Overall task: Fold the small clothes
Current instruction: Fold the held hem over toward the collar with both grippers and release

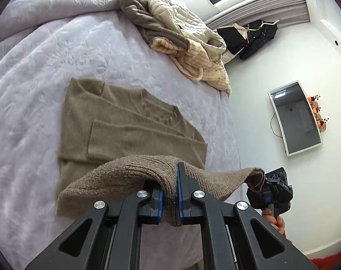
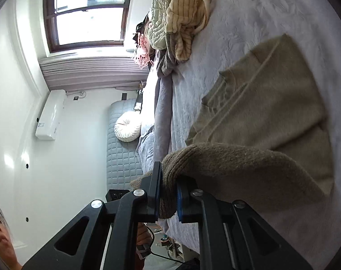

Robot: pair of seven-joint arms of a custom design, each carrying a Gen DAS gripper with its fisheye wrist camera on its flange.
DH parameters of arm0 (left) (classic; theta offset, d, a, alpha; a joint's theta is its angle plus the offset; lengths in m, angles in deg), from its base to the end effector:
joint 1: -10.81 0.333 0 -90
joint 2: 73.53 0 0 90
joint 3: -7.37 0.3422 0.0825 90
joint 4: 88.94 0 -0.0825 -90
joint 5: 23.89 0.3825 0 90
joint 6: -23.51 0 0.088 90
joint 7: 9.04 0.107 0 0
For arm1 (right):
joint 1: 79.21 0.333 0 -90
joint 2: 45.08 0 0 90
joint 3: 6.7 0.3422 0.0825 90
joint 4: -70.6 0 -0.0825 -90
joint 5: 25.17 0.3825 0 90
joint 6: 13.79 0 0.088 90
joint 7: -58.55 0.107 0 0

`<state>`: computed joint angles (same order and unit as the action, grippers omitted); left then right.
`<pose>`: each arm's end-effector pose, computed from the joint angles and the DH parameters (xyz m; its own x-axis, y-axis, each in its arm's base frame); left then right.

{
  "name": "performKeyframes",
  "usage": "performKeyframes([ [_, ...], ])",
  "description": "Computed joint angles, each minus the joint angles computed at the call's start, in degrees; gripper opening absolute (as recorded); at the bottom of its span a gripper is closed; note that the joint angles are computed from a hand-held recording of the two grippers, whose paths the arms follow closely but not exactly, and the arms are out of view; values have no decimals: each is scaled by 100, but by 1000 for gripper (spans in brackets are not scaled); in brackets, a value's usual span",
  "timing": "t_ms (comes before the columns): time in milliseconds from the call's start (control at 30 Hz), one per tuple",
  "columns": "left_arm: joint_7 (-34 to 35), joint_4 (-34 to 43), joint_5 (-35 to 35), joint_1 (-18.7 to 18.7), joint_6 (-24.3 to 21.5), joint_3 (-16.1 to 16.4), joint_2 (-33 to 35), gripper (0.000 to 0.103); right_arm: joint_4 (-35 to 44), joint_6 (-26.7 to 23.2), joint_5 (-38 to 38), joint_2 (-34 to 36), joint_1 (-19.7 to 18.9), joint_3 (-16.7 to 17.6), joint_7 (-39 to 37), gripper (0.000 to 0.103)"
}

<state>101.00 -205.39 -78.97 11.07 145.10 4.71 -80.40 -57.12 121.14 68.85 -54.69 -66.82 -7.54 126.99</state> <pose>0.5418 -0.0608 0.5637 -0.0798 -0.6863 0.7230 -0.9503 -0.1666 -0.2630 0.5093 0.1176 0.5126 -0.1735 -0.2308 -0.9574 -0.8534 0.5204 0.0292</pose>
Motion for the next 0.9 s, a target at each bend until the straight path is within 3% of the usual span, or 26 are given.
performKeyframes([
  [133, -217, 911, 456, -43, 423, -224, 1052, 10, 894, -196, -229, 1070, -194, -46, 60, 12],
  [367, -1110, 1916, 1717, -17, 869, -614, 2493, 10, 1978, -124, -818, 2639, -597, 332, 623, 12],
  [600, -2035, 2171, 2614, -10, 1008, -748, 2783, 11, 2304, -102, -788, 3129, -963, 664, 851, 16],
  [667, -2104, 2102, 2801, -10, 1121, -766, 2630, 24, 2353, -79, -829, 3110, -1013, 692, 855, 20],
  [700, -2188, 2015, 2967, -48, 1266, -736, 2507, 42, 2382, -49, -902, 3087, -1019, 692, 903, 23],
  [733, -2293, 1930, 3202, -105, 1455, -685, 2389, 64, 2364, -10, -955, 3029, -1029, 691, 915, 33],
  [767, -2274, 1821, 3314, -111, 1680, -677, 2254, 69, 2360, 77, -963, 2977, -1032, 688, 884, 47],
  [800, -2142, 1787, 3282, -61, 1782, -711, 2168, 69, 2334, 180, -969, 2906, -1030, 681, 849, 52],
  [900, -1824, 1948, 3195, 58, 1480, -764, 2137, 69, 2359, 346, -1200, 2776, -1017, 627, 890, 54],
])
